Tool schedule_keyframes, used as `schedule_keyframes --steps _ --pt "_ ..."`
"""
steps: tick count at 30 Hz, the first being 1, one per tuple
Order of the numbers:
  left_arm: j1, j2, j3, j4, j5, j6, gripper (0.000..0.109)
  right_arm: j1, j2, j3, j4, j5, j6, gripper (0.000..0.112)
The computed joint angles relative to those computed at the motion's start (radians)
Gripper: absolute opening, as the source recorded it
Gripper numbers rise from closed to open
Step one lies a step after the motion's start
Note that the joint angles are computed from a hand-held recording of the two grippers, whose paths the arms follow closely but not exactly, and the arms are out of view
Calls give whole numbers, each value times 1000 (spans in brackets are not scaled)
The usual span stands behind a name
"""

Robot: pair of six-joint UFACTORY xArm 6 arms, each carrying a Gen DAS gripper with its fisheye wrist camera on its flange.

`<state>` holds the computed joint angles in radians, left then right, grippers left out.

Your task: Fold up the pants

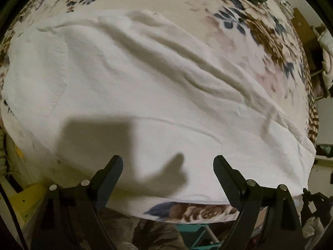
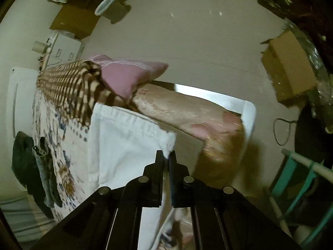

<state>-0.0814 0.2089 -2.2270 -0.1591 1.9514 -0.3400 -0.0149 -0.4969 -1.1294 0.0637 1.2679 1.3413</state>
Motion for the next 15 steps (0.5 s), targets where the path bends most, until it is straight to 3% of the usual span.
schedule_keyframes --steps 2,3,4,5,7,11,15 --pt "-17 39 -49 24 15 -10 89 -38 29 19 79 29 -104 8" --pt "-14 34 -45 42 17 -1 89 -68 58 21 136 66 -169 14" --pt "-10 29 -40 66 15 15 89 -91 91 0 169 137 -216 31" --pt "-3 26 -39 75 20 22 89 -97 113 -15 180 167 -229 40" --pt "40 9 -26 62 20 28 89 -71 110 -44 162 164 -206 48" --pt "177 8 -62 47 64 42 89 106 221 -233 175 197 -225 53" --pt "362 102 -222 71 131 101 89 346 439 -406 375 110 -286 53"
